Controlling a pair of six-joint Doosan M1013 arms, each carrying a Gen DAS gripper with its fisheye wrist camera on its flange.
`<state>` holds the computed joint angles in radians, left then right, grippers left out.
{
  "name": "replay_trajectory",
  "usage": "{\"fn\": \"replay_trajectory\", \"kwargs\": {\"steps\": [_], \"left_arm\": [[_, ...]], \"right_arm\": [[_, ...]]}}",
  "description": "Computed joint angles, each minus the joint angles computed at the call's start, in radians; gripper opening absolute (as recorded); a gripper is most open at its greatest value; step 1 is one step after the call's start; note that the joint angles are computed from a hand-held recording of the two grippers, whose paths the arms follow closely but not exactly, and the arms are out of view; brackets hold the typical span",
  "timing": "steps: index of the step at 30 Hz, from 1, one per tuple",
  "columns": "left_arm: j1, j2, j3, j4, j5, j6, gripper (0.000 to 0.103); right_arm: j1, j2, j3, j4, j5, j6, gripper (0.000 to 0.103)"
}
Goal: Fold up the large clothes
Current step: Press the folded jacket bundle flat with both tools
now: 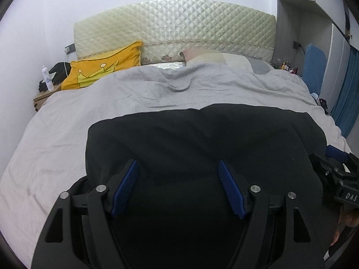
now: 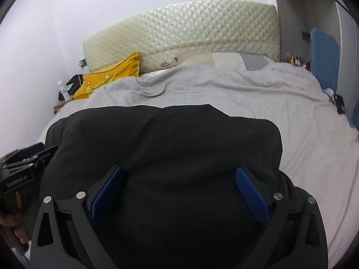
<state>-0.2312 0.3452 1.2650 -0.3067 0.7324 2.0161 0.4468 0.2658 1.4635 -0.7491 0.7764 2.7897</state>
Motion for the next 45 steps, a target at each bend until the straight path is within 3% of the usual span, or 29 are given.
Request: {"fn": "replay_trajectory", "kwargs": {"steps": [5,22,28,35,39,45], "left_arm": [[-0.010,0.023,-0.021,0.027,-0.002,-0.048,0.074],[-0.033,0.114,-0.124,0.139,0.047,-0.136,0.079],[-0.027,0.104,-0.118,0.113,0.040,-0.094,0.079],[-0.003,0.060,-0.084,0.051,-0.020,-0.027,0.080],[0.012,0.061,-0.090,0.075,-0.024,-0.052,0.080],[0.018,0.077,-0.081,0.172,-0.006,-0.101,0.081]], "right_arm": [[-0.025,0.015,-0.007,0.025,-0.033,-0.003,0.103],[-0.062,0.098,-0.092,0.052,-0.019,-0.113,0.103],[-0.061,0.069,-0.072,0.067,-0.032,-0.138,0.103],[-0.048,-0.003,-0.019,-0.073,-0.031,-0.072,0.103],[-0.051,-0.019,0.010,-0.106,0.040,-0.066,0.103],[-0.066,-0.032,0.054,-0.085,0.068,-0.023,0.103]]}}
